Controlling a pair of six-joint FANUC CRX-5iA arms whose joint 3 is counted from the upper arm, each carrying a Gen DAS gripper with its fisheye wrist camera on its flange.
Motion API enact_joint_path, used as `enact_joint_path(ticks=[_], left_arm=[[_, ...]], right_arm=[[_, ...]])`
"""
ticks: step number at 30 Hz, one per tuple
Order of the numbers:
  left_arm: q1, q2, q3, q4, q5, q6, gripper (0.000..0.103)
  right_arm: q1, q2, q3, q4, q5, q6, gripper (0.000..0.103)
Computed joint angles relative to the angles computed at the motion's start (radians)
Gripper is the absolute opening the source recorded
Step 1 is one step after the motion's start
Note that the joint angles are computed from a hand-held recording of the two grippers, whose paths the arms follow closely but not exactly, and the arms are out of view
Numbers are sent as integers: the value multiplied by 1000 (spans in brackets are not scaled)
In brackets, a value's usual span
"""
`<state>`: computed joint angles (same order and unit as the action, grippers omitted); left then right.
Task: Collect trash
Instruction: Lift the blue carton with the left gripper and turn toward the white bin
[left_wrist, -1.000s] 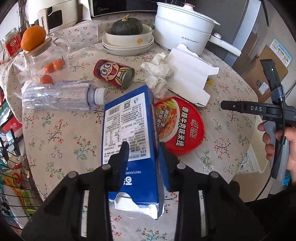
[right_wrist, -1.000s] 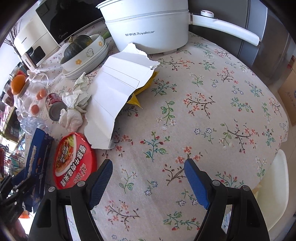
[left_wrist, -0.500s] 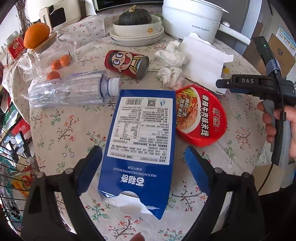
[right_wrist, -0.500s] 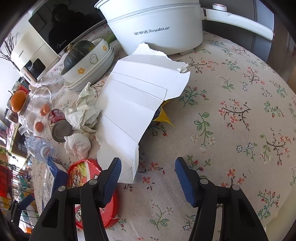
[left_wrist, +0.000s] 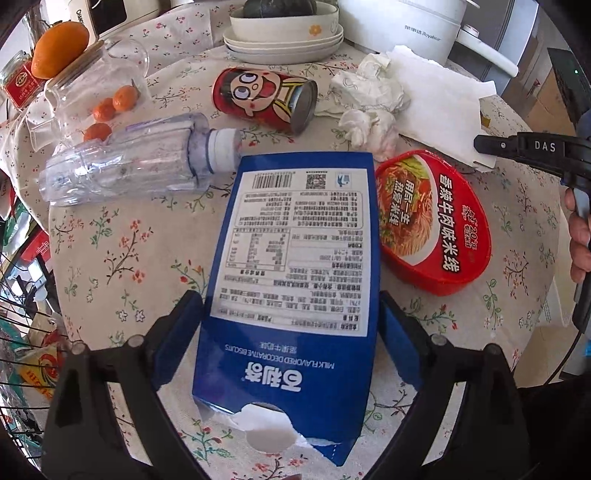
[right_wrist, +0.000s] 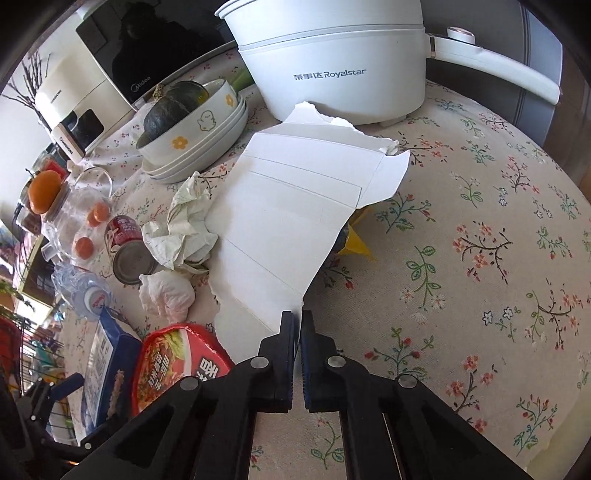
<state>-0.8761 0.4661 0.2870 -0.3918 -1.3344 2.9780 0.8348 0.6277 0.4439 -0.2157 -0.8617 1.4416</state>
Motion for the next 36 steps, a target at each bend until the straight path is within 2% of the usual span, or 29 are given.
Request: enact_joint_path(ticks=[7,11,13,17,20,24,27,28,36], left_arm=[[-25,-40,-13,-44,-13,46,92],[-13,-51,-46,-17,7,32,92],[7,-55,-82,15,45,-4,96],[10,-98,-158,7,141,52,99],[19,-115,-192,23,193,48,100],[8,-56,-118,42,112,-46,100],[1,-19,-80,44,67,-70,99],[1,-15,-76,43,62,-64,96],[-37,-22,-49,-26,51,67,94]], right_arm=[[-10,-105,-71,-12,22,71,2],[-16,-165,-123,-17,39,118,2],[-21,-188,-146,-17,40,130,2],[-30,-218,-179,-5,39,136,2],[-35,-234,-196,1,38,144,2],[-36,-260,-216,2,36,168,2],[-40,-278,-231,-1,36,188,2],[-41,-283,-236,0,36,190,2],[-50,-330,-274,9,65,193,2]])
